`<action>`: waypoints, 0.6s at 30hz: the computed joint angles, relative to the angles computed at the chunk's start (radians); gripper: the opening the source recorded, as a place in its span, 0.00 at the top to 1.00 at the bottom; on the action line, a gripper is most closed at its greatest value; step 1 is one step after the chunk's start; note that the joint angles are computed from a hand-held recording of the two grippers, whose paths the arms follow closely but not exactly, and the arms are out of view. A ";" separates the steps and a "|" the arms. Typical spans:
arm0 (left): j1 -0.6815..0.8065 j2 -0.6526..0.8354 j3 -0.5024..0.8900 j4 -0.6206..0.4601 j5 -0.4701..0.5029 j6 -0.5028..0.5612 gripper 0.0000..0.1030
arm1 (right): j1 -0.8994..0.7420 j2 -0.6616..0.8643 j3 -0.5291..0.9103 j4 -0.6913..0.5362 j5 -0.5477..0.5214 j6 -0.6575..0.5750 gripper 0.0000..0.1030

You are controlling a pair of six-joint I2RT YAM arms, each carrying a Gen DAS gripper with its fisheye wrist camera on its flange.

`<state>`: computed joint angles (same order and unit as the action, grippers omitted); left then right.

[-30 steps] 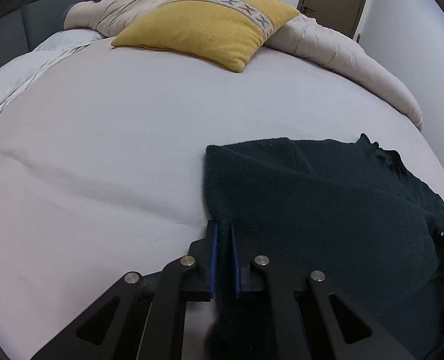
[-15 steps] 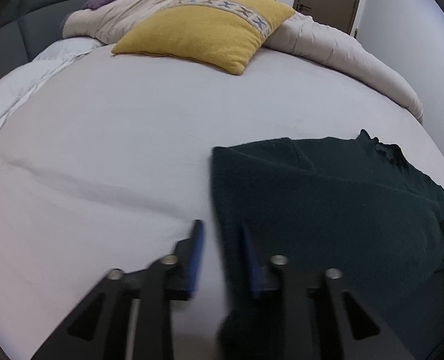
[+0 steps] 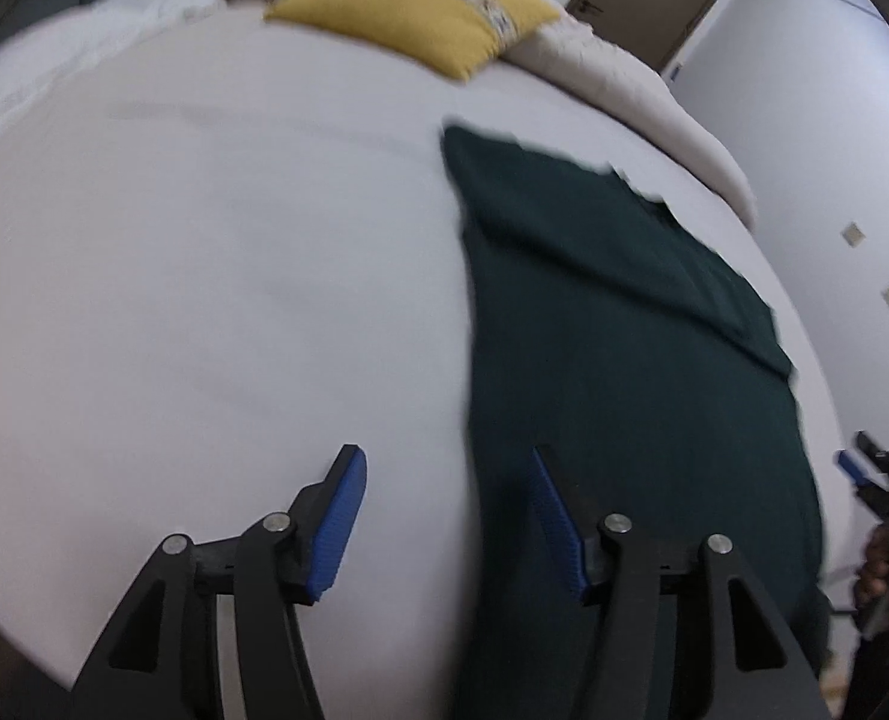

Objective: Fold small clothes
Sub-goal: 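Grasp the sweater hem with both grippers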

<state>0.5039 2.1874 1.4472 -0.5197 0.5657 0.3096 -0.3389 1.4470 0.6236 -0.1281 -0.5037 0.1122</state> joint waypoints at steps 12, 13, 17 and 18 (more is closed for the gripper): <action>0.104 -0.150 -0.258 -0.152 0.059 0.191 0.37 | -0.436 -0.076 -0.189 -0.421 -0.033 -0.511 0.41; 0.108 -0.151 -0.264 -0.161 0.058 0.201 0.36 | -0.439 -0.065 -0.191 -0.425 -0.009 -0.522 0.42; 0.093 -0.159 -0.293 -0.144 0.051 0.206 0.31 | -0.408 -0.031 -0.200 -0.424 0.073 -0.533 0.46; 0.091 -0.160 -0.295 -0.141 0.049 0.205 0.31 | -0.364 -0.026 -0.207 -0.399 0.100 -0.506 0.46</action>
